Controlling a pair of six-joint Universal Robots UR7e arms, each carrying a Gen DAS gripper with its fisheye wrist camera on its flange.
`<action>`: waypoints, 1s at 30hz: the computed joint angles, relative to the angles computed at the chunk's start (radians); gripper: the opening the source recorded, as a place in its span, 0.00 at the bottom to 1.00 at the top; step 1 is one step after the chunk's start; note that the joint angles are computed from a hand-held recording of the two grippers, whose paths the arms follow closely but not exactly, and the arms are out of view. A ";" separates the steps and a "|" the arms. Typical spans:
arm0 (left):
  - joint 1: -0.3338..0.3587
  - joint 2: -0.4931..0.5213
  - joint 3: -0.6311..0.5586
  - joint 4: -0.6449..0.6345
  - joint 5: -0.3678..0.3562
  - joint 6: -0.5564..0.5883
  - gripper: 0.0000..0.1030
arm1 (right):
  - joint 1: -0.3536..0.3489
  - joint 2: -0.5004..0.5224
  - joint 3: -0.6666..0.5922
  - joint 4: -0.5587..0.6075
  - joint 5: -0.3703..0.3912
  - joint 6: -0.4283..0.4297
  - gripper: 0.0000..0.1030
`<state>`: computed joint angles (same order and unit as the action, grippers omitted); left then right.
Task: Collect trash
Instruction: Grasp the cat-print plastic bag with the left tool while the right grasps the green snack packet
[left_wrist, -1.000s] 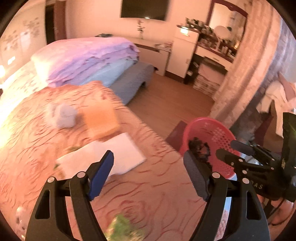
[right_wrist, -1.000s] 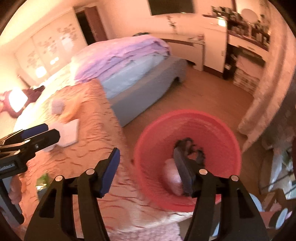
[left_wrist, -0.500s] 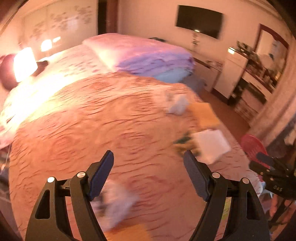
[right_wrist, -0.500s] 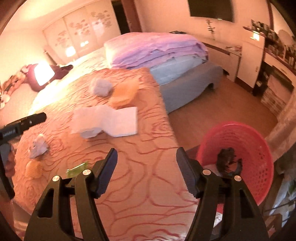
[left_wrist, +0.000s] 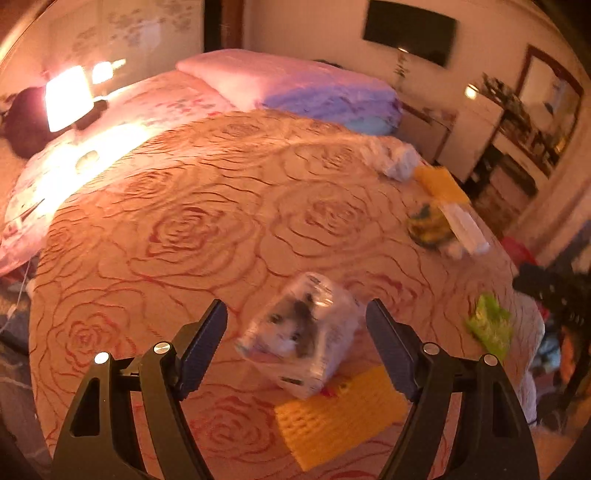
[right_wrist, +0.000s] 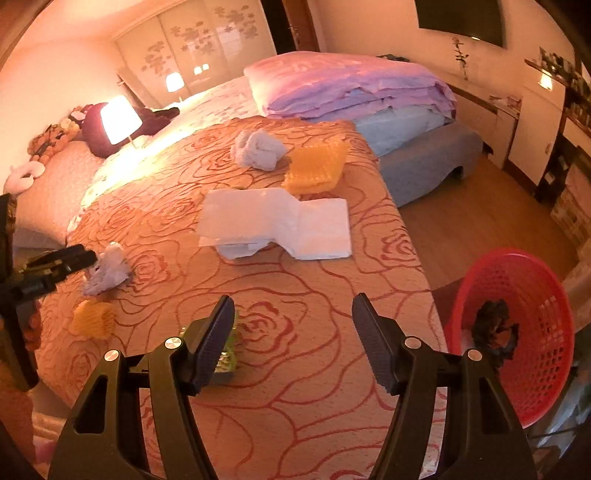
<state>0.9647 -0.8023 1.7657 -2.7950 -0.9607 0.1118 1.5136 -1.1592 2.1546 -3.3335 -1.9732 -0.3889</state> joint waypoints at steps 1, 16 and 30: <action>-0.002 0.002 0.005 -0.005 -0.005 0.017 0.72 | 0.002 0.000 0.000 0.003 0.002 -0.002 0.62; 0.020 0.036 -0.022 0.014 0.011 0.000 0.50 | 0.025 0.009 0.014 0.063 0.048 -0.061 0.62; 0.030 0.039 -0.028 -0.010 -0.006 -0.048 0.37 | 0.059 0.089 -0.016 0.077 -0.023 -0.127 0.62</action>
